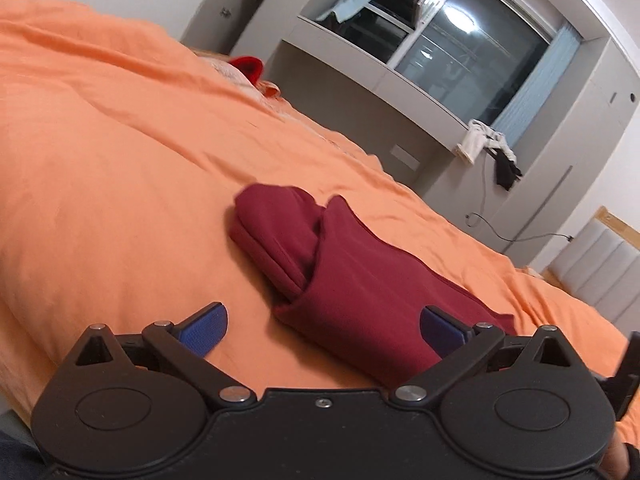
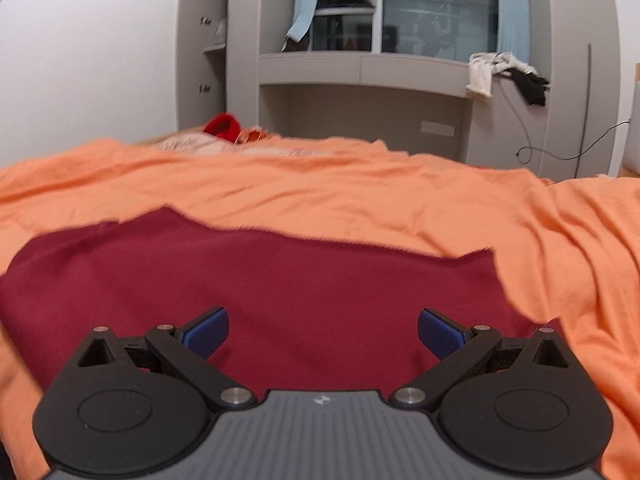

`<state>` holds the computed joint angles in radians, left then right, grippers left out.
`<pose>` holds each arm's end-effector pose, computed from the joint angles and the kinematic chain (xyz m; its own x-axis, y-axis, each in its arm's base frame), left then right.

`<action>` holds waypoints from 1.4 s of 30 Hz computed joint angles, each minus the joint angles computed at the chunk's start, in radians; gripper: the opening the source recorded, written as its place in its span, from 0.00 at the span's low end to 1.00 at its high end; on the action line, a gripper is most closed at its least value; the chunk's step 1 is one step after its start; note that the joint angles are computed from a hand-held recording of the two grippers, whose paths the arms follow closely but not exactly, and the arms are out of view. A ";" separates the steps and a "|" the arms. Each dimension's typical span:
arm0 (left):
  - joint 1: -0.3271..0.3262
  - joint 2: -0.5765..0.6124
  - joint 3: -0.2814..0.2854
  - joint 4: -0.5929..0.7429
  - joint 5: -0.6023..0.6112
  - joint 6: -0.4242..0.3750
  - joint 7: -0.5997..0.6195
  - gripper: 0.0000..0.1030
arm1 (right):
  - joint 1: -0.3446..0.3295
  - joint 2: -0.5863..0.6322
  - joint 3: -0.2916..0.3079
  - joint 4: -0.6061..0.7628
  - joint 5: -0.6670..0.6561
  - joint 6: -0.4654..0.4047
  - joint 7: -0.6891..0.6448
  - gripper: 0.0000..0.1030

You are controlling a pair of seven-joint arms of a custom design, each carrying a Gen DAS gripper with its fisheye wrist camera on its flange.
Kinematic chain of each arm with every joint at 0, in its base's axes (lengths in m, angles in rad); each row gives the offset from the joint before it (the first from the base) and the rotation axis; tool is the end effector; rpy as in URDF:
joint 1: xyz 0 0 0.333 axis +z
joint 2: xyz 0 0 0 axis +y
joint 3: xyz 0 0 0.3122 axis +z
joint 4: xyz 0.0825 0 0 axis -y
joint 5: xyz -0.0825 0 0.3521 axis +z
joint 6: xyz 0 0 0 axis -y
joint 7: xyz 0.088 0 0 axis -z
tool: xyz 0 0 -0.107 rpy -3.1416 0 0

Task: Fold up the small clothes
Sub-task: 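Grasp the end of the folded shirt with the left gripper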

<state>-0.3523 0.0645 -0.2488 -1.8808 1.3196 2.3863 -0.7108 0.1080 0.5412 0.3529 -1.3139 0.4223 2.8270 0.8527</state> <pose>0.4918 -0.3221 0.5355 0.4245 -0.7318 0.5331 -0.2143 -0.6533 -0.7261 0.6871 0.2340 0.5593 0.6289 -0.7769 0.0306 -0.3592 -0.3252 -0.8748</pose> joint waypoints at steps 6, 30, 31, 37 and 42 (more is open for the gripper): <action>0.023 0.019 0.021 -0.001 0.071 0.135 -0.106 0.99 | 0.033 -0.041 -0.021 -0.116 -0.032 0.075 -0.024 1.00; -0.006 0.143 0.065 0.116 0.008 0.209 0.083 0.99 | 0.011 -0.108 0.064 -0.504 -0.261 0.724 -0.018 1.00; -0.009 0.143 0.068 0.116 0.016 0.208 0.072 0.99 | 0.016 -0.107 0.056 -0.503 -0.271 0.725 -0.004 1.00; -0.019 0.159 0.081 0.134 0.046 0.168 -0.018 0.99 | 0.038 -0.104 0.008 -0.504 -0.342 0.736 0.073 1.00; -0.016 0.219 0.091 0.226 -0.037 0.118 0.079 0.99 | 0.043 -0.104 -0.018 -0.503 -0.411 0.735 0.149 1.00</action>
